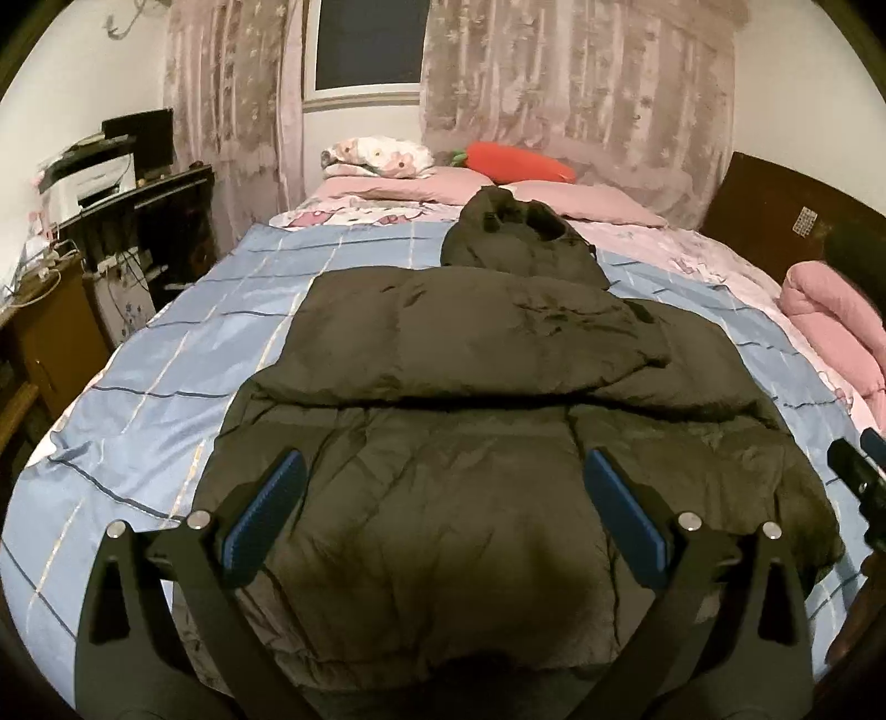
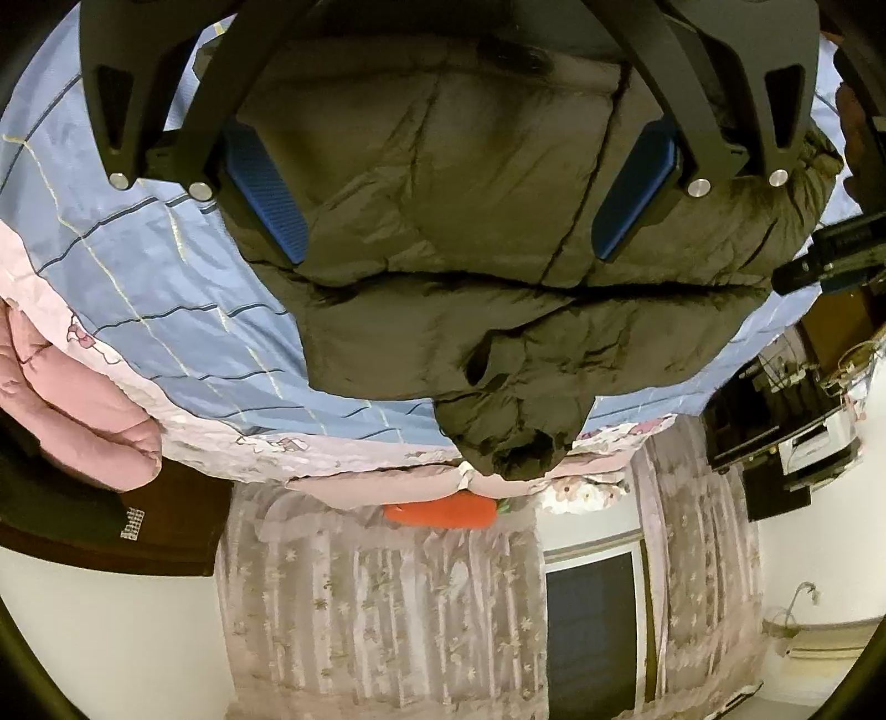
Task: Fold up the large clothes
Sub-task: 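Lay the sleeve on the jacket front, open the left tool and withdraw, then reach both tools to the jacket hem on either side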
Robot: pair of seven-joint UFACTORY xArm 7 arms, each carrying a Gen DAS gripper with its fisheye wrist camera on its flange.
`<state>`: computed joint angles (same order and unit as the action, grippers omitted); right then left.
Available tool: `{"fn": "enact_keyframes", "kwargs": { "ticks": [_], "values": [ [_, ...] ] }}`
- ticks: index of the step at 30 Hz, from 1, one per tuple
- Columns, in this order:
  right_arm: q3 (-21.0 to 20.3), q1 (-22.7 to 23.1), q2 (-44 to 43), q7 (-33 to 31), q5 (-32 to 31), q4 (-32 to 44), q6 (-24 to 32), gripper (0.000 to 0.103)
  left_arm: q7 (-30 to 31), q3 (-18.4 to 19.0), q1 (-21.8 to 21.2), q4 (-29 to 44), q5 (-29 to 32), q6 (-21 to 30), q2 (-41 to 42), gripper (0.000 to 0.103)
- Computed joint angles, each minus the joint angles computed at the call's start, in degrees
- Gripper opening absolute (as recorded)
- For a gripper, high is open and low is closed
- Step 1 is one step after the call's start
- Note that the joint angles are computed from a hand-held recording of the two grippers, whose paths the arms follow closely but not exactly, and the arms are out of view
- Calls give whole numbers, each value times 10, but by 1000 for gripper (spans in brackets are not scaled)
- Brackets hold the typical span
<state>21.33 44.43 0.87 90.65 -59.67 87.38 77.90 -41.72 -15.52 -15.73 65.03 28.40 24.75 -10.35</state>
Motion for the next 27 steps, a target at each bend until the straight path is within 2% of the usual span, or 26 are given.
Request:
{"fn": "enact_keyframes", "kwargs": {
  "ticks": [6, 12, 15, 19, 27],
  "values": [
    [-2, -2, 0, 2, 5, -6, 4, 102, -3, -2, 4, 0, 17, -14, 2, 101],
    [-5, -5, 1, 5, 13, -9, 0, 102, -19, -6, 1, 26, 65, -11, 30, 101],
    [-6, -7, 2, 0, 22, -9, -9, 102, -14, 5, -10, 36, 56, -9, 44, 101],
    [-8, -9, 3, -4, 32, -9, -14, 102, 30, 21, -25, 44, 7, -25, 55, 101],
    [-9, -12, 8, 3, 41, -11, -21, 102, 53, 30, -34, 61, -3, -36, 76, 101]
  ]
}}
